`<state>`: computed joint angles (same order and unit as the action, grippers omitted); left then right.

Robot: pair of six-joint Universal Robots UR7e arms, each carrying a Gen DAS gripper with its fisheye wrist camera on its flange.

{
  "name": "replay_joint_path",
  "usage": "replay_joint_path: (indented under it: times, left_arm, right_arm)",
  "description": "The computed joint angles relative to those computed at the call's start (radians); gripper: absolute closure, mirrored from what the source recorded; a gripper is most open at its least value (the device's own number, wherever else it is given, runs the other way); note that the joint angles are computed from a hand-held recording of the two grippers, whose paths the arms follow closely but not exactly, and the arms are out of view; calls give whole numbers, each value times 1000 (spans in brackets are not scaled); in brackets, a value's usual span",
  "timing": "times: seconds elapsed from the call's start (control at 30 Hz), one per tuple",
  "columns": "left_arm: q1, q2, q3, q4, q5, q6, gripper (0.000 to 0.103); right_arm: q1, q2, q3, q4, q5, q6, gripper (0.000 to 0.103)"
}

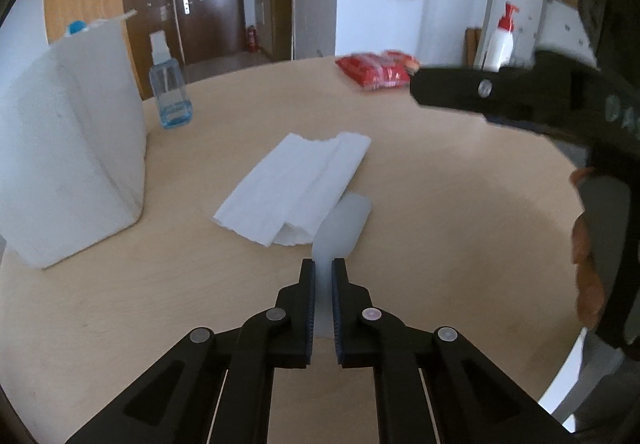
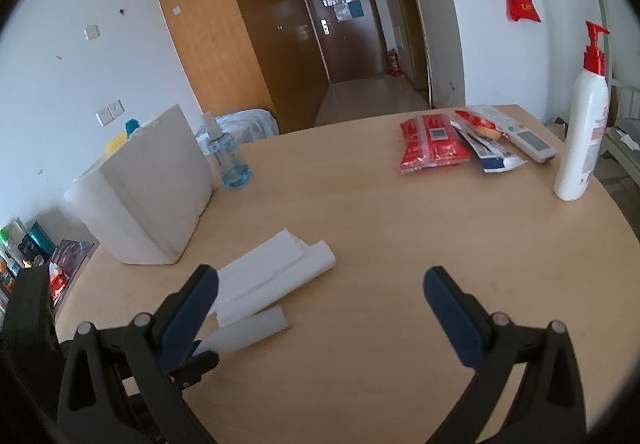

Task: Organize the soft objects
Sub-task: 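Close the left tool on the white foam stick and lift it, then lower the right tool onto the folded white tissues and close on them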

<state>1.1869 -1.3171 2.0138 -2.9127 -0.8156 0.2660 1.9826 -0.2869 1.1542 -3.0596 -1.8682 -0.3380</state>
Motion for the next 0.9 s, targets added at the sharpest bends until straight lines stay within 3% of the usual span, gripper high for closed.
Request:
replay_joint_path:
  times: [0.4, 0.9]
  left_arm:
    - [-27, -76, 57, -77, 34, 13, 95]
    - [6, -101, 48, -200, 100, 58, 95]
  right_arm:
    - [23, 11, -7, 3, 2, -11, 0]
    - [51, 112, -151, 147, -39, -38, 0]
